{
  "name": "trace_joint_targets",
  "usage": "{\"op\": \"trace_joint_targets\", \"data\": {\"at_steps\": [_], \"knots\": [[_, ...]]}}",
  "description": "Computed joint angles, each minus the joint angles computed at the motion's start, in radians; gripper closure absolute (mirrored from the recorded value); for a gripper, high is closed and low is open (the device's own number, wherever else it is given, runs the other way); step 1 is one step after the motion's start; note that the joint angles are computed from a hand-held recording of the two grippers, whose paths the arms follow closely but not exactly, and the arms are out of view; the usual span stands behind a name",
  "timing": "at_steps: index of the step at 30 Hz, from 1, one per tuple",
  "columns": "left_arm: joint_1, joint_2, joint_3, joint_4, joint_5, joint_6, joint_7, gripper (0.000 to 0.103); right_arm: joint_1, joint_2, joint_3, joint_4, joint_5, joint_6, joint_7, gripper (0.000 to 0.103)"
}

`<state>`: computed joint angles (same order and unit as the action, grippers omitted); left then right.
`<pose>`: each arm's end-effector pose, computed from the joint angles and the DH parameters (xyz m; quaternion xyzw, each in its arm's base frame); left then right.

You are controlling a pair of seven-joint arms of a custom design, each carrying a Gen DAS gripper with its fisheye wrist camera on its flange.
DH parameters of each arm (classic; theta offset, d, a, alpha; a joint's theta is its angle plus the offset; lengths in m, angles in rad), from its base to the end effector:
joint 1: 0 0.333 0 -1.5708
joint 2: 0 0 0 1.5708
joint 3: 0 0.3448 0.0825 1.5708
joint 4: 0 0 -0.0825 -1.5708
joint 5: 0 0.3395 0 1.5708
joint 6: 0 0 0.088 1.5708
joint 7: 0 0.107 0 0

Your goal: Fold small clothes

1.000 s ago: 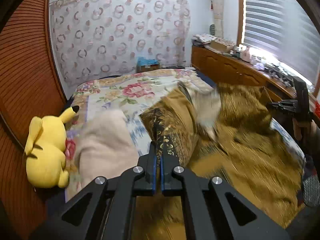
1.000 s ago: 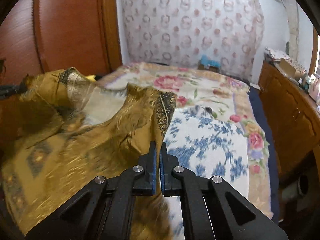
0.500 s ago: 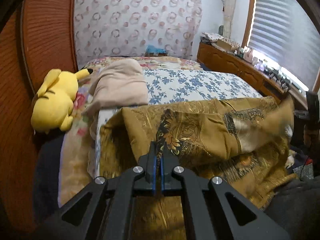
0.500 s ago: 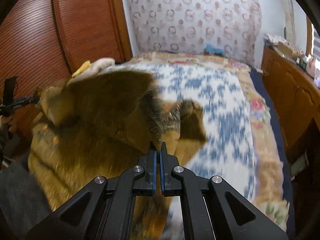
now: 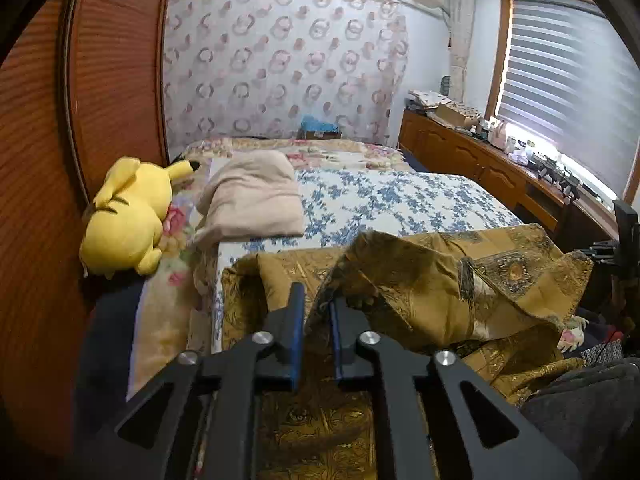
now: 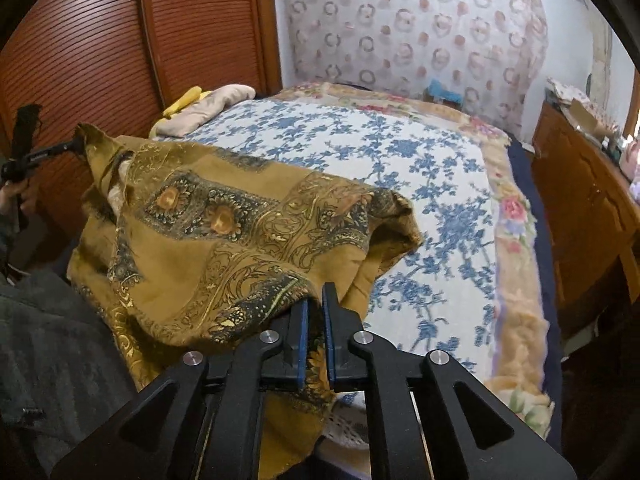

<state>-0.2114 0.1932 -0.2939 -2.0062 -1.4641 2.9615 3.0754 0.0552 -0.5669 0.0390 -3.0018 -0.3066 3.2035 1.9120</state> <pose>0.5369 -0.2090 0.4580 -0.4124 0.7863 -0.4356 0.1478 0.2981 0.0573 0.4442 -0.6782 0.6330 -0.2480 0.2791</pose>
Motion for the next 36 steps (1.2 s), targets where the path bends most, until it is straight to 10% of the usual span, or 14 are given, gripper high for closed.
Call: {"op": "trace_joint_targets", "data": {"at_steps": [7,13,27,36], "knots": [[-0.014,-0.01,-0.004,0.03,-0.08,0.026,0.096,0.041,-0.061,-0.095,0.039,-0.006,-0.009,-0.051,0.029,0.097],[-0.036,0.053,-0.003,0.096,-0.032,0.054,0.054,0.041,-0.128,-0.06,0.085,0.016,-0.029,0.002,0.056,0.084],[-0.13,0.26,0.1,0.198,0.578,0.106,-0.534,0.041,-0.331,0.165,0.299,0.115,0.036,0.159,0.032,0.061],[-0.141,0.344,0.165,0.255,0.775,0.085,-0.743,0.041,-0.557,0.267,0.529,0.158,0.185,0.199,-0.048,0.036]]}}
